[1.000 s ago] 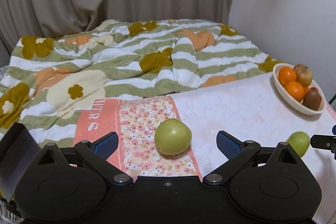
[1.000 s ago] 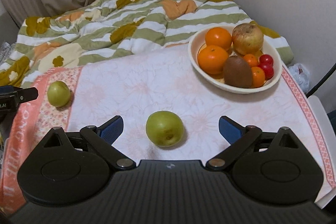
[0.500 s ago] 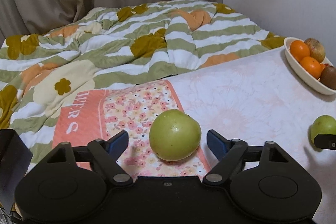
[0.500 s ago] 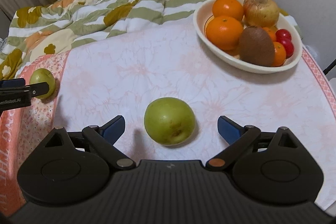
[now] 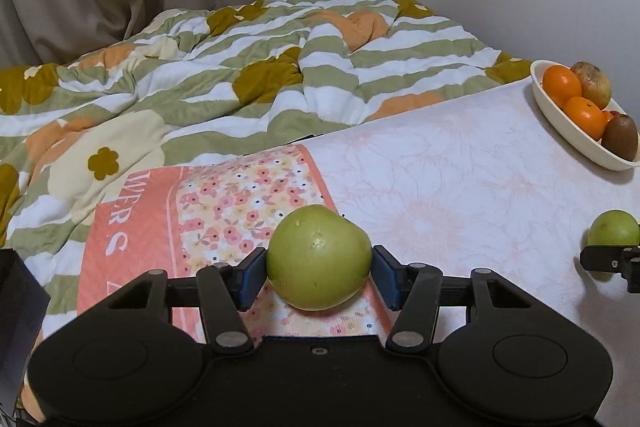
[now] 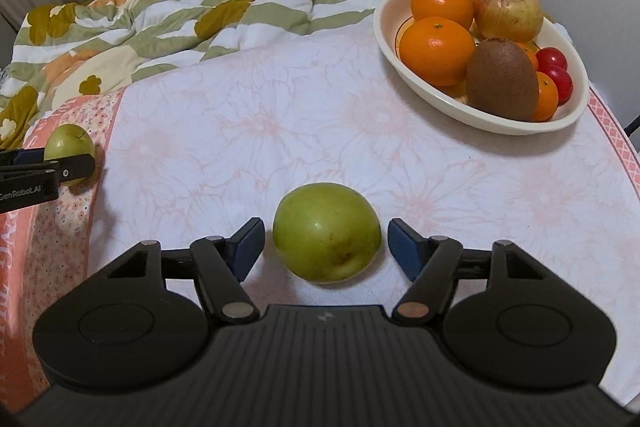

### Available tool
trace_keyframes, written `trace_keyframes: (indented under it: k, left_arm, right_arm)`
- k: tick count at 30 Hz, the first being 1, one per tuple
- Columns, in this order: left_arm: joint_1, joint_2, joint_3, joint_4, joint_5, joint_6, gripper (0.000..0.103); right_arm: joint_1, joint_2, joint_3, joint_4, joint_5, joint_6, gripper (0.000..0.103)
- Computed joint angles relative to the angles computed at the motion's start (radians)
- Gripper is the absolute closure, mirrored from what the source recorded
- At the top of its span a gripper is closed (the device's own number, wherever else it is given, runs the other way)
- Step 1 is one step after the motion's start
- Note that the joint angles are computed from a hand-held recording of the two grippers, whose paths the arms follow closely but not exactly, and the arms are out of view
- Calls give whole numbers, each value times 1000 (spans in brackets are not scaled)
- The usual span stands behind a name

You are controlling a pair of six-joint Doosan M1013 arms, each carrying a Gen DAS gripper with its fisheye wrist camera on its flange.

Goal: Organize fruits
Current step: 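Grasp a green apple with the left tool while the right tool grasps the other green apple, then carry the green apple in the left tool while the right tool carries its apple to the bowl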

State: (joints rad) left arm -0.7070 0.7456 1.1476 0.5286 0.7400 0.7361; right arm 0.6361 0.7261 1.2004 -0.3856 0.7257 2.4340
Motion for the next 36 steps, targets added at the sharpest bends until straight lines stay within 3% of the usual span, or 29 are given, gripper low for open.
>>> trace_keyframes:
  k: [3,5,17,27,36]
  left_arm:
    - [0,-4,6,-2,-5,-6,43]
    - [1,-9,15,-7,-13,-18,43]
    - [-29,-53,75,70,-32,-117,43]
    - [-72,-109,122,183,-60,-256,43]
    - [-112,-138,125,230,-86,-303,43]
  right_arm:
    - [2,4,-5,-11,8,-5,24]
    - [2,5,-7,-5,8,-17,33]
    - [14,-17,6,-44,-8,-21,33]
    - [29,-88,77,-106,-52,45,33]
    - [27,-172,167,-145,-72,106,33]
